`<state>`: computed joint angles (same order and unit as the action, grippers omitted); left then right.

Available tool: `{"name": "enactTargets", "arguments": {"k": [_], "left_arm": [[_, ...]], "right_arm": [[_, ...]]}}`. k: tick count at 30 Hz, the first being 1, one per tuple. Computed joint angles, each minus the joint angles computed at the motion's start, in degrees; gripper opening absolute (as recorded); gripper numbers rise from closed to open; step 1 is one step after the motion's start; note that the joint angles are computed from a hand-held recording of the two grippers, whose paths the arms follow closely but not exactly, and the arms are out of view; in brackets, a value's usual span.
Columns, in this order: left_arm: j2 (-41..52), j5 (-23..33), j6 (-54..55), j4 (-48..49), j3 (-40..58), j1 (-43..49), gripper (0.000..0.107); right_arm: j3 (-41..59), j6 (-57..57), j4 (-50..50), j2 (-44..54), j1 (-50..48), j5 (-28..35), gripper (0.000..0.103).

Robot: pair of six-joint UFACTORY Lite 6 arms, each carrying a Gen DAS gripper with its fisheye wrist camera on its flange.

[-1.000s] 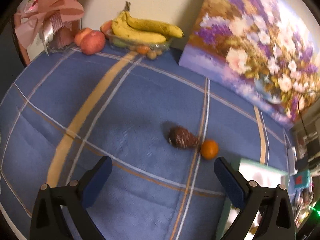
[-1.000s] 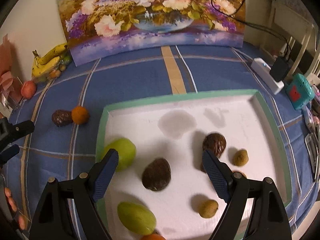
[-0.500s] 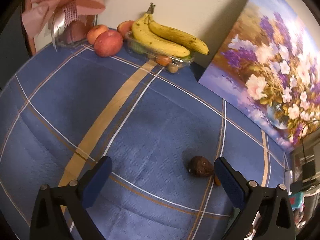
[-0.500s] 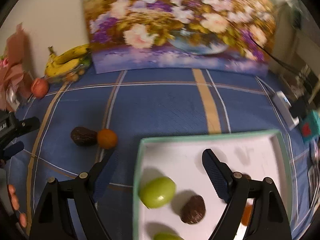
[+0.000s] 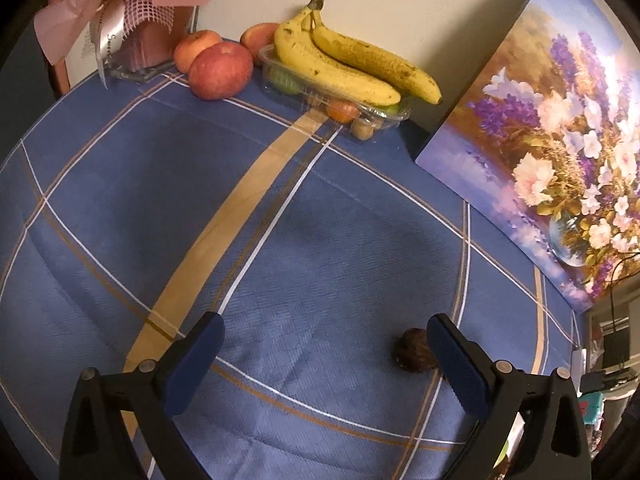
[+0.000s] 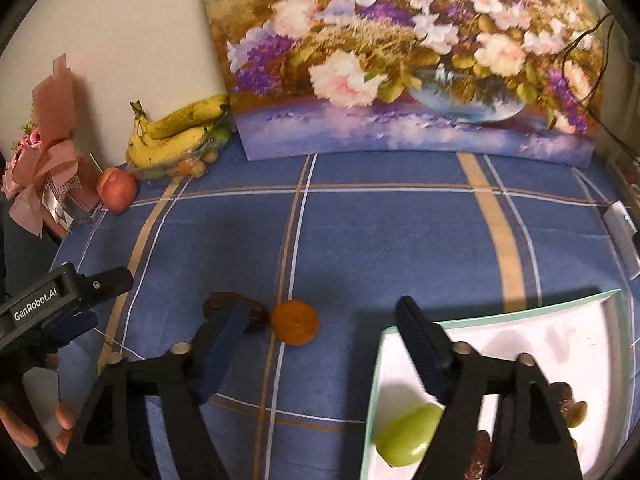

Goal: Organize fruits
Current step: 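Grasp the brown date with the left tool while the right tool grasps the mandarin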

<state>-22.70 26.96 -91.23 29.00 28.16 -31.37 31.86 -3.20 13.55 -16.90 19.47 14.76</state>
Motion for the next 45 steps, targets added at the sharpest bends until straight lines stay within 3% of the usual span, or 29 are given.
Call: {"name": "enactTargets", "arguments": {"k": [7,14,21,37,41,45], "left_arm": [[6.6,-6.8,3.1,-3.0,0.8,3.6,0.102],[9.1,-8.6,3.3,-2.7,0.7,5.5,0.101],[10.5,-8.7,3.3,-2.3,1.5,5.4,0.101],[12.7,-8.9,6.4,-5.3,4.0,4.1,0.101],[13.9,-11.4,11.1,-10.4,4.2,4.2,0.091],[15.1,-14.7,18.8,-18.1,4.5,4.4,0.083]], "right_arm": [[1.8,-12.8,12.9,8.1,0.1,-2.9,0.056],[2.1,-25.8,25.9,12.9,0.9,-5.0,0.048],[2.8,-31.8,32.4,15.5,1.5,-5.3,0.043],[2.4,-33.9,34.5,15.6,1.1,-3.9,0.037],[2.3,-25.8,26.1,12.9,-0.4,-2.8,0.037],[2.0,-24.5,23.8,8.9,-3.5,-0.6,0.037]]}}
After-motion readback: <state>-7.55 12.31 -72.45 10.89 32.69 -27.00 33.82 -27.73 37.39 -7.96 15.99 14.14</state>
